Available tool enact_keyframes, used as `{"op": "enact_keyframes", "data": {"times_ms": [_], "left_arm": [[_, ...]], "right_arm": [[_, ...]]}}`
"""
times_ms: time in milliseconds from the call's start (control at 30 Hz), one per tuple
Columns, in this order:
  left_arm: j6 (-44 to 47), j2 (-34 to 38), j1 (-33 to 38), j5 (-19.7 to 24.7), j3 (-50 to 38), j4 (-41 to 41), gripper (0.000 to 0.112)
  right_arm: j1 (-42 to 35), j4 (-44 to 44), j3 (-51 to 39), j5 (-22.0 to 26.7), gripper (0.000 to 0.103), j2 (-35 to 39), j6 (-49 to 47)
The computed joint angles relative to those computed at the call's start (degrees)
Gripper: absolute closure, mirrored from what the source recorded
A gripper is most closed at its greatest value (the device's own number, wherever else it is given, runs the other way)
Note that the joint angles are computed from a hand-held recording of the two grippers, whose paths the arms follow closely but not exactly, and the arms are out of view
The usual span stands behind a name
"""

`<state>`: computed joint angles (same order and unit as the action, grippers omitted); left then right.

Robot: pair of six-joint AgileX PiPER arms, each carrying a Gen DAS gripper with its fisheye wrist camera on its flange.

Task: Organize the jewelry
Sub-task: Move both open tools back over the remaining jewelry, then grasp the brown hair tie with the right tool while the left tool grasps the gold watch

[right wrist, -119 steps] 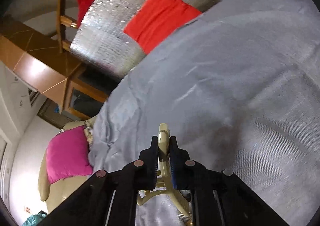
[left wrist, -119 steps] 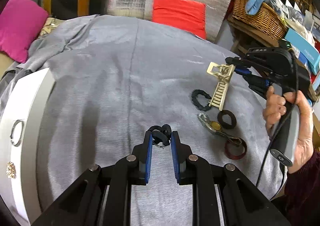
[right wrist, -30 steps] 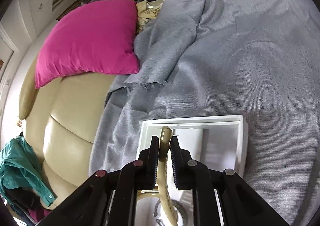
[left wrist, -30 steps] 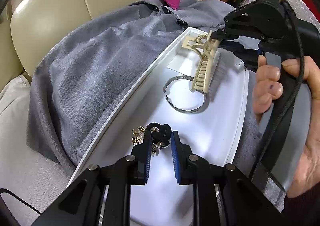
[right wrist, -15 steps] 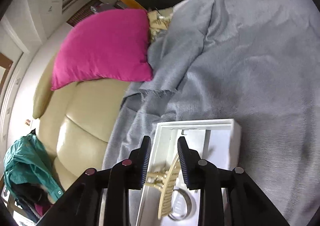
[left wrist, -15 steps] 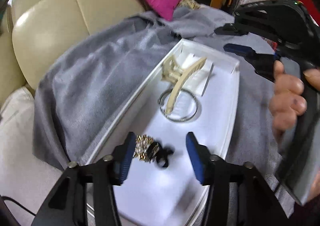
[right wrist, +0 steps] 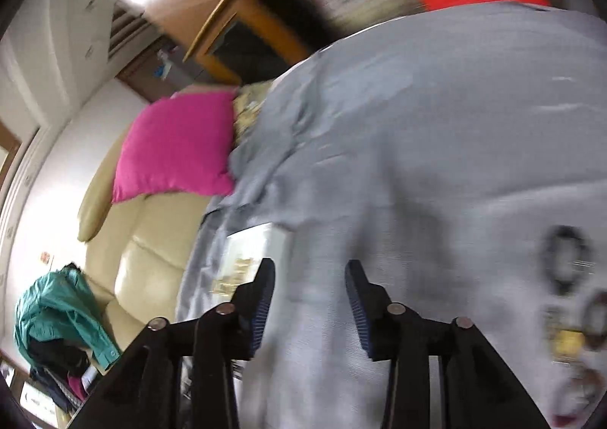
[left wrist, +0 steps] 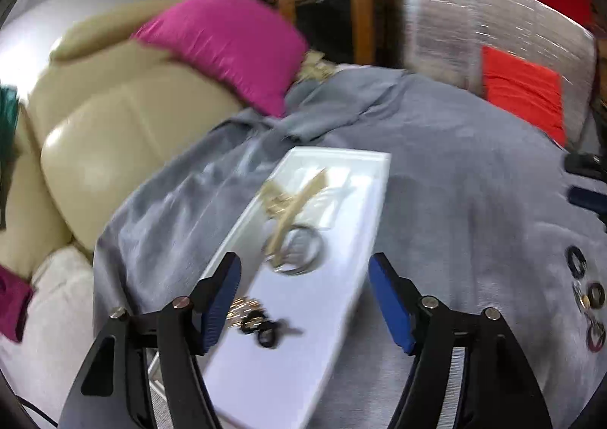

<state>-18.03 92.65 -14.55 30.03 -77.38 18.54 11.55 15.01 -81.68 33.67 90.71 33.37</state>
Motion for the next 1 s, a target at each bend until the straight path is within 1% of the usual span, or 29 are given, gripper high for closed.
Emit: {"op": "enact_keyframes", "data": {"times_ms": [67, 100, 200, 233, 333, 400, 467, 500, 533, 600, 633, 767, 800, 833, 867, 900, 933, 967, 1000], "left_arm": [[-2.60, -1.18, -3.79, -1.26, 1.37, 3.67, 0.040], [-3.40, -1.35, -5.59, -1.28, 1.41, 4.65, 0.040], [-4.23, -1.52, -10.32, -1.45, 1.68, 5.92, 0.040], [-4.39, -1.37, -12.11, -1.45, 1.59, 6.34, 0.040], [-0.91, -0.21, -17.27, -1.28, 0.55, 3.48, 0.040], [3.91, 0.75, -19.84, -1.33, -0.12, -1.07, 0.040], [8.05, 1.96, -21.99, -1.22, -1.08, -4.65, 0.040], [8.76, 2.32, -22.67, -1.22, -1.30, -5.19, 0.040], [10.82, 3.17, -23.51, -0.93, -2.12, -7.01, 0.040], [16.08, 4.95, -24.30, 0.44, -4.34, -12.53, 0.040], [17.86, 5.92, -24.38, 1.33, -5.68, -14.57, 0.040], [18.47, 9.56, -24.63, 4.33, -10.16, -17.05, 0.040], [19.82, 10.68, -24.13, 5.41, -11.62, -19.40, 0.040], [20.79, 11.44, -23.75, 5.98, -12.50, -20.71, 0.040], [20.90, 11.89, -23.76, 6.29, -12.99, -20.96, 0.040], [20.04, 11.95, -24.26, 6.20, -12.87, -19.98, 0.040], [19.73, 12.18, -24.57, 6.22, -13.00, -19.51, 0.040], [19.85, 12.40, -24.87, 6.37, -13.20, -19.72, 0.040], [21.32, 12.63, -24.84, 6.63, -13.45, -21.36, 0.040]], "right_arm": [[-5.17, 2.34, 9.31, -0.16, 0.056, -8.16, -2.86], [-7.56, 3.90, 11.94, 0.43, 0.056, -10.86, -4.72], [-18.12, 12.63, 21.20, 3.10, 0.056, -19.29, -14.38], [-22.83, 16.34, 24.58, 4.51, 0.056, -22.09, -18.64], [-33.44, 25.19, 30.25, 8.95, 0.056, -26.03, -29.42], [-40.20, 31.18, 33.73, 12.11, 0.056, -26.88, -37.15], [-43.51, 34.05, 34.86, 14.15, 0.055, -25.91, -41.03], [-44.38, 34.76, 34.70, 15.07, 0.055, -24.86, -42.47], [-43.80, 34.76, 34.43, 14.89, 0.055, -24.04, -42.77], [-43.18, 35.60, 33.69, 15.41, 0.055, -22.00, -44.94], [-41.91, 35.42, 33.68, 14.89, 0.055, -21.32, -44.84], [-38.00, 31.83, 32.27, 13.58, 0.055, -17.52, -44.09], [-37.00, 30.93, 32.03, 12.65, 0.055, -16.58, -44.01], [-36.42, 30.07, 31.92, 12.08, 0.058, -15.98, -43.64], [-35.08, 28.00, 31.39, 11.04, 0.066, -14.79, -42.23], [-34.50, 27.29, 31.49, 10.31, 0.069, -14.45, -42.01], [-33.39, 26.17, 31.25, 9.32, 0.074, -14.22, -41.62], [-31.94, 23.70, 30.75, 8.47, 0.087, -14.09, -40.45], [-30.35, 20.25, 30.32, 7.67, 0.093, -14.00, -38.22]]}}
